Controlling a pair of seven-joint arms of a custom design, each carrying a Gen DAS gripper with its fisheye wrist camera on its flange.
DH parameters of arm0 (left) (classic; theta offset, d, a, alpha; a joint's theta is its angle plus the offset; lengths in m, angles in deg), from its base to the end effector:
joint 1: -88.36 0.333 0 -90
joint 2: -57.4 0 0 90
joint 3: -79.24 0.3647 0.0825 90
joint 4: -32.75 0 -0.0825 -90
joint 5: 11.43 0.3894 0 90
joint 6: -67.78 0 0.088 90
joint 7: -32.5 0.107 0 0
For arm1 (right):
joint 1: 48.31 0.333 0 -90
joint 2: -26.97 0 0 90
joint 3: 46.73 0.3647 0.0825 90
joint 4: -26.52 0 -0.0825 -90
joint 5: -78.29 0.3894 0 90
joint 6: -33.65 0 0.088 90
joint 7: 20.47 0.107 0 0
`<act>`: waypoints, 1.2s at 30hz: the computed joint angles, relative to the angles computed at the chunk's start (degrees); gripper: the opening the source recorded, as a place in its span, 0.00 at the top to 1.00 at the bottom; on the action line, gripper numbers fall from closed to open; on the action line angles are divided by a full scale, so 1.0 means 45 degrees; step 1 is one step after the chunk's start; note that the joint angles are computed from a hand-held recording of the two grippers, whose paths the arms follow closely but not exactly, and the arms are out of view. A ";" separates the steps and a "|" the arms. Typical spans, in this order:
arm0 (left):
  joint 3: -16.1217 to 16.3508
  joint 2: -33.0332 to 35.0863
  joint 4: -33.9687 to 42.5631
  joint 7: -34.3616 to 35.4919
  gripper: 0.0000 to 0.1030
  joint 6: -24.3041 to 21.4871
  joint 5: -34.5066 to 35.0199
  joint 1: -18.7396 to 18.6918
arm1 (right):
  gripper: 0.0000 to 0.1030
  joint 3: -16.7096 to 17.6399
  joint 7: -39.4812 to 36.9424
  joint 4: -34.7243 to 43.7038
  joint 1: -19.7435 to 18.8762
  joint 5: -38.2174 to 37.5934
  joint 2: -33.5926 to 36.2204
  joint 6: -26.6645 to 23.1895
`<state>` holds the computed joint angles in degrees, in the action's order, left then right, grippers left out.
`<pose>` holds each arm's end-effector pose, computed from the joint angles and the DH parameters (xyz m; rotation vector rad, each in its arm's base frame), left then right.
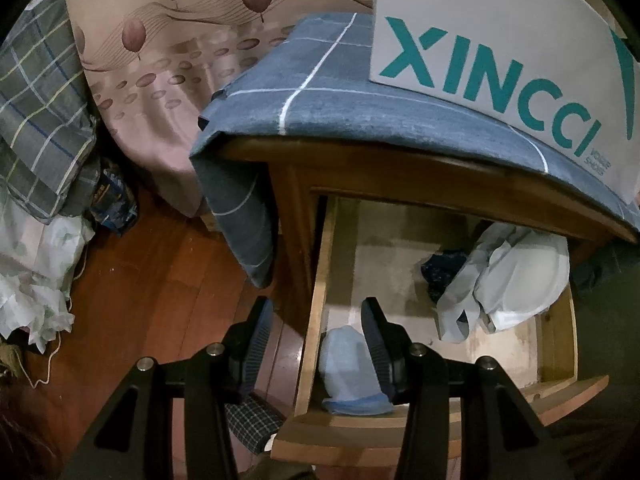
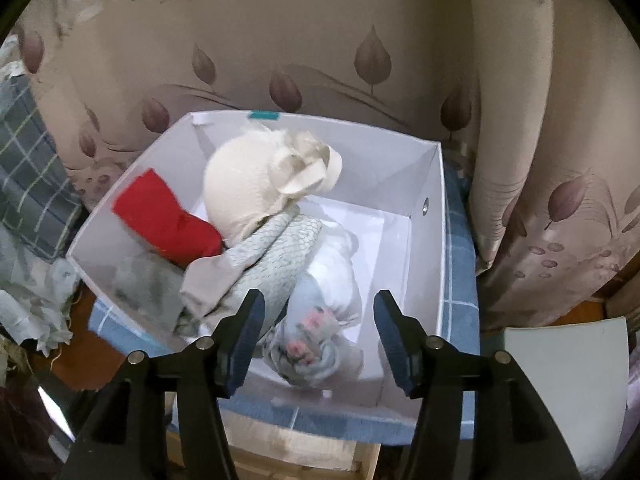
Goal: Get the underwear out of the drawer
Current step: 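Move the right tool back down into the drawer toward the white underwear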
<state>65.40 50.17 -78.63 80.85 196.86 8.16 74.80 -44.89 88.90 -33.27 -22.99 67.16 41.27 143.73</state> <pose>0.4979 -0.2565 0.6297 -1.9816 1.8199 -0.4910 0.5915 0.2832 0.8185 -1.9449 1.6904 -0.5457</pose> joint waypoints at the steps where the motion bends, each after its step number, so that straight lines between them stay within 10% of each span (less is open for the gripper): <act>1: 0.0026 -0.0016 -0.0021 0.0029 0.54 0.0015 -0.0087 0.0000 | 0.47 0.0043 -0.0100 -0.0241 0.0024 0.0010 -0.0219 0.0093; 14: 0.0214 -0.0393 -0.0352 -0.0248 0.54 0.0264 -0.0668 0.0180 | 0.38 0.1467 -0.4779 -0.5131 0.0081 0.0488 -0.3442 0.0064; 23: 0.0349 -0.0834 -0.0736 -0.0692 0.54 0.0394 -0.0827 0.0470 | 0.55 0.1800 -0.7198 -0.6411 0.0589 -0.1367 -0.2486 -0.0887; 36: 0.0457 -0.0843 -0.0803 -0.0296 0.54 0.0515 -0.1426 0.0514 | 0.45 0.1305 -1.0466 -0.7388 0.1872 -0.5833 -0.0707 -0.0181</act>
